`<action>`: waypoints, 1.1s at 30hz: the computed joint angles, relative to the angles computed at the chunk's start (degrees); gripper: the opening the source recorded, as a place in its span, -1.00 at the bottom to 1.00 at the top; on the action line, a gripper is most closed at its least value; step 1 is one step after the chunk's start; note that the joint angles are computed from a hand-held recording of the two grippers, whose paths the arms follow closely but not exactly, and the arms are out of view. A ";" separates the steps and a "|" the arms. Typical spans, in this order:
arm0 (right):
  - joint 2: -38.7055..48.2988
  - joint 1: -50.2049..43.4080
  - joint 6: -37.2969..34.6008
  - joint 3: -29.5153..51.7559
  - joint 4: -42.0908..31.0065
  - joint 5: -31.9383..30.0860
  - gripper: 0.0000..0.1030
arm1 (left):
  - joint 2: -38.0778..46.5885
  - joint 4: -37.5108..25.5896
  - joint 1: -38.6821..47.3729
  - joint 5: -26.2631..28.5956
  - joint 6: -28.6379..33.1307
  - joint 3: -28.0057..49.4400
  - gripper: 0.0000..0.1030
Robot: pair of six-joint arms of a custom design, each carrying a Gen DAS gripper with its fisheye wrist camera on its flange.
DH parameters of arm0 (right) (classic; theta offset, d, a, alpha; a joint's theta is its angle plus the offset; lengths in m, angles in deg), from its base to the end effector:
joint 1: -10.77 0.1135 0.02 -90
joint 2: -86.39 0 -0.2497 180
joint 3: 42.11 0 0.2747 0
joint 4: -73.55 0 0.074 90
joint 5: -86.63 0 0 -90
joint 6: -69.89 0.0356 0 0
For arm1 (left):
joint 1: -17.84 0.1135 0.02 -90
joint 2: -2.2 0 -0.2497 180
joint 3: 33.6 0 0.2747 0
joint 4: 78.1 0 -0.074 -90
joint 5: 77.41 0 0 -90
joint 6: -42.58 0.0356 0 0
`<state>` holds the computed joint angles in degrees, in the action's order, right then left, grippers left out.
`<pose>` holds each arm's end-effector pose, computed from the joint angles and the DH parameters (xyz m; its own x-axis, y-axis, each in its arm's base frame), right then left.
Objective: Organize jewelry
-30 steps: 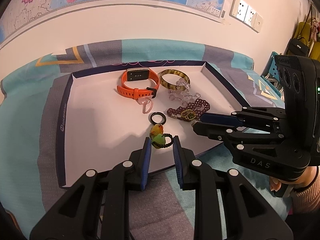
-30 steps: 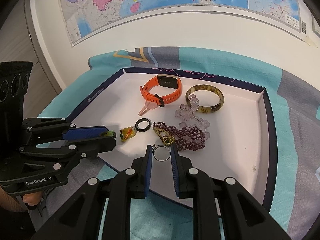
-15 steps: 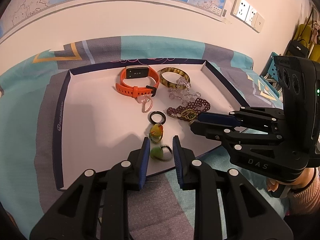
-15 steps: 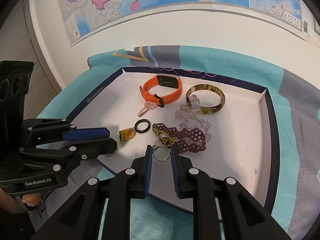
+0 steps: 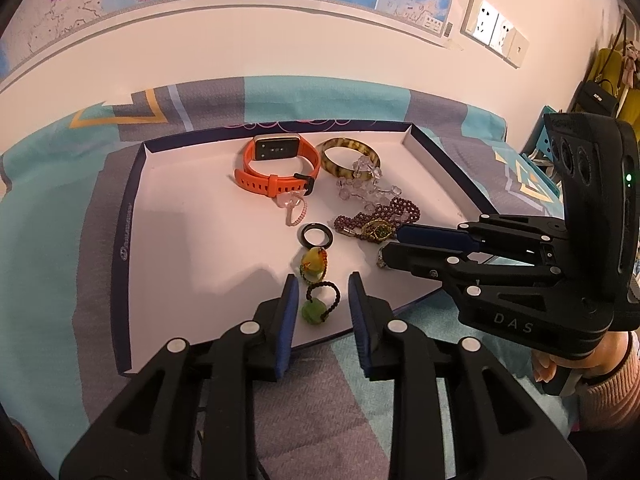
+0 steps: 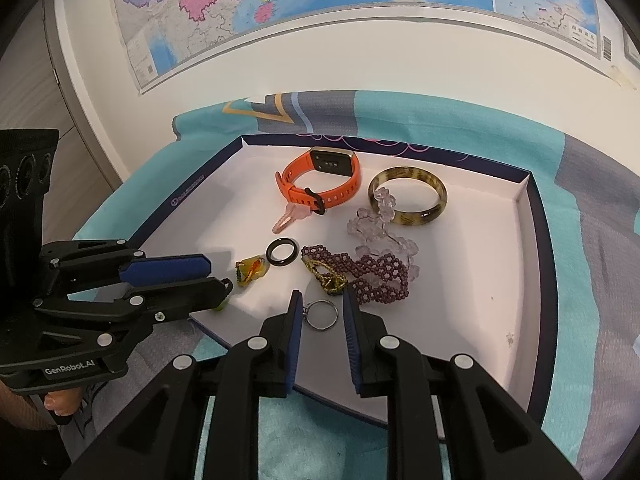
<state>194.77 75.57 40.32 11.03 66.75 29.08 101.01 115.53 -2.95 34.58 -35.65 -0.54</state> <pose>0.1468 0.2671 0.0329 -0.7565 0.1161 -0.6436 0.0032 0.9848 0.1739 0.2166 -0.0965 0.0253 -0.6114 0.4344 -0.6614 0.6831 0.7116 -0.1641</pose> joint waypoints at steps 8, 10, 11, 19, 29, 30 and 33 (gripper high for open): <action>-1.29 1.50 2.34 -0.92 -0.81 1.65 -0.43 | -4.07 2.06 0.09 -1.75 -0.39 -3.47 -0.20; -1.76 1.83 2.97 -1.39 -0.81 1.92 -0.41 | -4.93 2.34 0.34 -1.95 -0.35 -4.16 -0.14; -1.97 2.06 3.38 -1.52 -1.06 2.21 -0.39 | -5.44 2.46 0.43 -2.09 -0.36 -4.57 -0.12; -3.69 5.72 7.85 -1.21 -6.05 6.33 -0.03 | -9.83 4.24 2.03 -2.50 -0.29 -8.54 0.35; -3.53 13.45 19.32 2.87 -20.51 13.60 0.75 | -17.40 8.82 3.94 -4.99 -0.81 -16.52 0.89; -3.11 14.17 20.50 3.42 -21.78 14.00 0.80 | -18.38 8.61 4.24 -4.92 -1.03 -17.02 0.89; -1.25 16.39 24.50 5.92 -26.95 14.96 0.86 | -21.94 9.09 4.48 -5.80 -1.61 -19.61 0.89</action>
